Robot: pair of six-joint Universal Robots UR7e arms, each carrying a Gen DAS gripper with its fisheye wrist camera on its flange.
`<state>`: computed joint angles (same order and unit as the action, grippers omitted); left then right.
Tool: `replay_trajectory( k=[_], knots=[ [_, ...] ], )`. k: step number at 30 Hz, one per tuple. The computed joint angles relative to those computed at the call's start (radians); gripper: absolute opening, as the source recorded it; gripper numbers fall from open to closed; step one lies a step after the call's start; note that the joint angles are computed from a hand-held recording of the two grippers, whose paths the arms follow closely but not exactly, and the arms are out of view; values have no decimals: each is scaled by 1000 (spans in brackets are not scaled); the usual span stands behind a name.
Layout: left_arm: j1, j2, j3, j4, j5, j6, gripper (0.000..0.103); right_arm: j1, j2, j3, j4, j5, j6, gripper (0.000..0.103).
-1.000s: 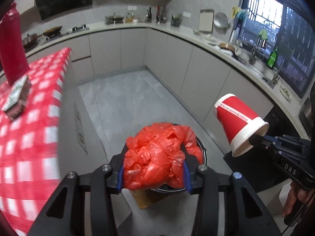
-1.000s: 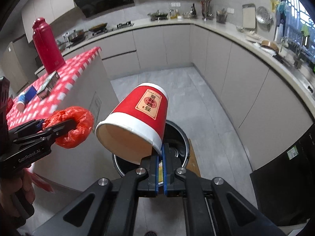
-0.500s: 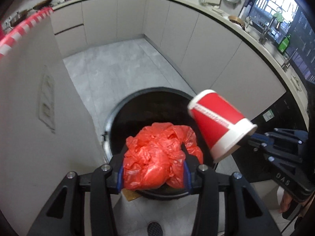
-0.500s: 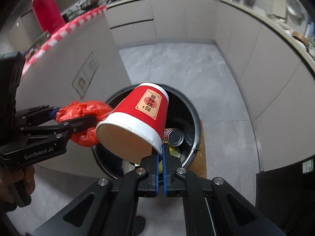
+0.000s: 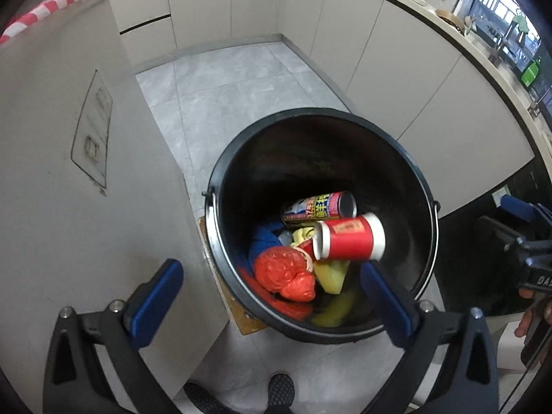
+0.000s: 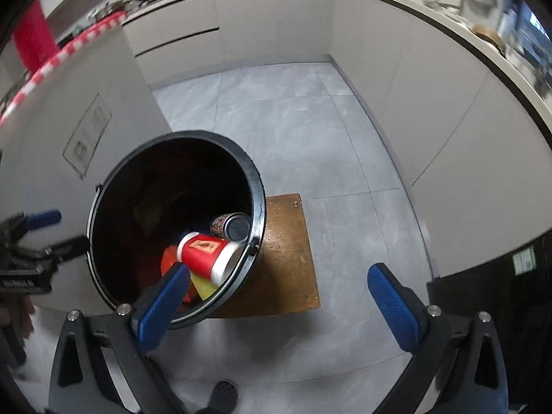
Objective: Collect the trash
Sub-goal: 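Carry the orange bag and red cup over the black bin and release both, then move both tools back toward the table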
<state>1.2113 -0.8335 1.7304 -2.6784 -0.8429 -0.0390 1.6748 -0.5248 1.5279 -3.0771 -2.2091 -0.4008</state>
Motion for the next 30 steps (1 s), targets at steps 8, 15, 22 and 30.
replay_trajectory(
  k=[8, 15, 22, 30],
  knots=[
    [-54, -70, 53, -84, 6, 31, 103, 33, -58, 90, -96, 7, 59, 103],
    [-71, -99, 49, -100, 1, 60, 103, 60, -97, 142, -135, -1, 87, 103],
    [-98, -153, 97, -145, -18, 84, 103, 113, -127, 173, -171, -23, 98, 103],
    [-129, -271, 146, -161, 1, 112, 103, 205, -150, 182, -232, -14, 92, 103]
  ],
)
